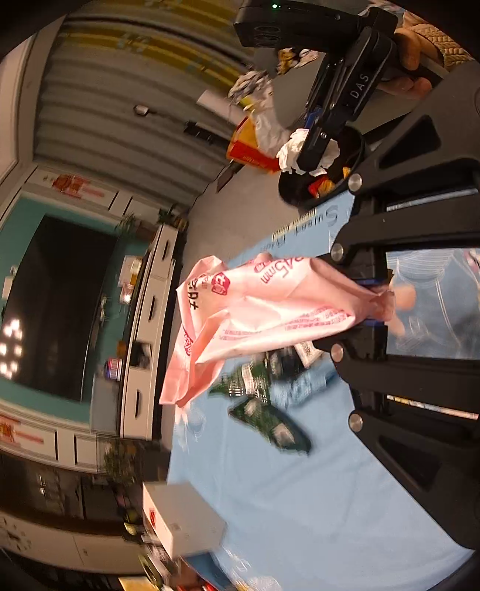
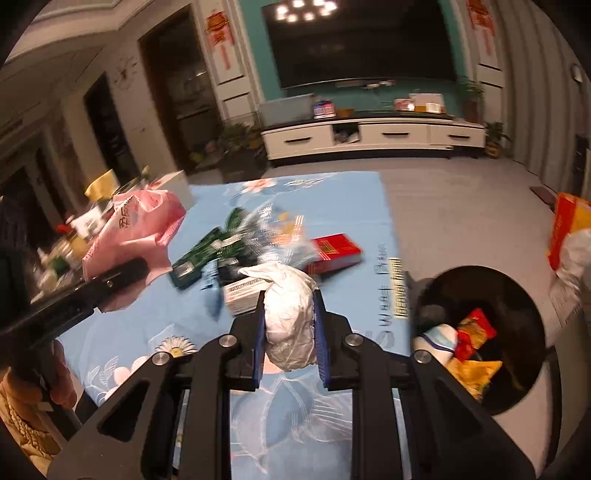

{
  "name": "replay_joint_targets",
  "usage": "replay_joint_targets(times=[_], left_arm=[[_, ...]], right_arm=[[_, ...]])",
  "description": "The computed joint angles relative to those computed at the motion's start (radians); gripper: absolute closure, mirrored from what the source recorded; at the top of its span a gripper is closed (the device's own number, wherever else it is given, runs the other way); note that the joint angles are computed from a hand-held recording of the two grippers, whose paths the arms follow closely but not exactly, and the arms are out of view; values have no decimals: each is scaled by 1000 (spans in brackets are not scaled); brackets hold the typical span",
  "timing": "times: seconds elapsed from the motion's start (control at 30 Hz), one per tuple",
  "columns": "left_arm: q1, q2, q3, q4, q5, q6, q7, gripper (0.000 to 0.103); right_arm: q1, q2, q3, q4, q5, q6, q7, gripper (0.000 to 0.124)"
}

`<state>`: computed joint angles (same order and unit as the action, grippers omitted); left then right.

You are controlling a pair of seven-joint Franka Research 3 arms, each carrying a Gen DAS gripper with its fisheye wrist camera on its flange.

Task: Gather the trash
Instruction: 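Grasp the white tissue with the right tool while the left tool grasps the pink wrapper, then carry tissue and wrapper over the black bin and open both tools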

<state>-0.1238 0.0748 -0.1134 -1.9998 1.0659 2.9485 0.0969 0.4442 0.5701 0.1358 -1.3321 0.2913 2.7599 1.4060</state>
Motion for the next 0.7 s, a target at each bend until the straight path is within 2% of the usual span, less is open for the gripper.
replay_joint_targets(times=[0.2, 0.27, 0.4, 0.43, 0.5, 0.6, 0.67, 0.7], left_arm=[[-44, 113, -13, 136, -108, 9, 165, 90], [-54, 153, -21, 174, -175, 28, 246, 90], [-34, 242, -77, 245, -364, 55, 452, 90], [-11, 265, -110, 258, -425, 65, 518, 90], [1, 302, -141, 292, -499, 62, 594, 90], [58, 368, -230, 342, -622, 62, 741, 90], [109, 428, -314, 390, -702, 47, 849, 90], [112, 448, -328, 411, -723, 36, 878, 90]], right_arm=[[-27, -45, -27, -86, 14, 55, 43, 101], [-30, -57, -41, -114, 7, 75, 66, 101], [-44, -67, -58, -149, 6, 101, 117, 101], [-47, -67, -62, -153, 4, 106, 129, 101], [-60, -65, -64, -163, 8, 120, 148, 101], [-79, -56, -64, -167, 14, 130, 168, 101], [-92, -52, -63, -174, 22, 139, 179, 101], [-99, -47, -62, -172, 27, 140, 185, 101]])
